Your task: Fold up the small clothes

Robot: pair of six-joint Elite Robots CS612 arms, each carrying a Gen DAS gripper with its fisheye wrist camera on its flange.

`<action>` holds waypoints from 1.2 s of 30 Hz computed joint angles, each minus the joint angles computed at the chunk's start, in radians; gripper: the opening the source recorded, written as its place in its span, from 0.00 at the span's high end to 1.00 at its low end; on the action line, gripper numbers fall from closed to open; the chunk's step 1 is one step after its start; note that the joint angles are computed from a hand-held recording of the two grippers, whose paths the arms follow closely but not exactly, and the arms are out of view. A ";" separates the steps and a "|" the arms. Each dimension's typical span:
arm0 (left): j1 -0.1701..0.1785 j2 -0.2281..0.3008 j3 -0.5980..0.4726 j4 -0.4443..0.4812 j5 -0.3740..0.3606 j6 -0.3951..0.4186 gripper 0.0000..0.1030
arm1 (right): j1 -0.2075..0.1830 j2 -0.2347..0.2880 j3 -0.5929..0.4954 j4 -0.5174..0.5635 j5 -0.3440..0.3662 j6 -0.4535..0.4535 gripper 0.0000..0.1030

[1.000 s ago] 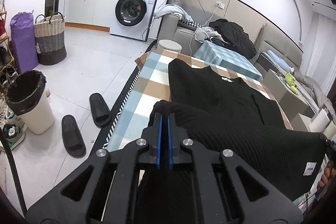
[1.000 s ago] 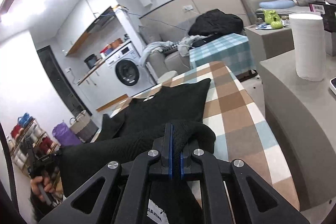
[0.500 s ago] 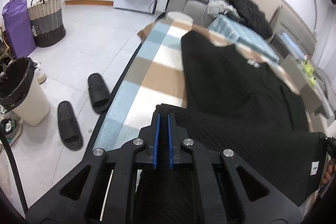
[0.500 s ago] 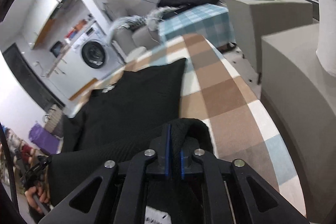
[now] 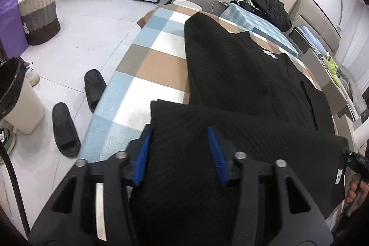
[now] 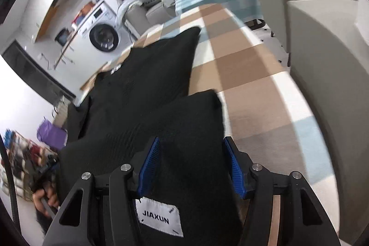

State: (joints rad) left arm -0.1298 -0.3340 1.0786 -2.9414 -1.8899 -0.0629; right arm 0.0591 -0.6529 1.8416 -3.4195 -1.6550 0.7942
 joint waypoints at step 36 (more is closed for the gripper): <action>0.028 -0.169 0.363 -0.170 0.072 0.104 0.49 | 0.052 -0.070 0.101 0.058 0.022 -0.073 0.41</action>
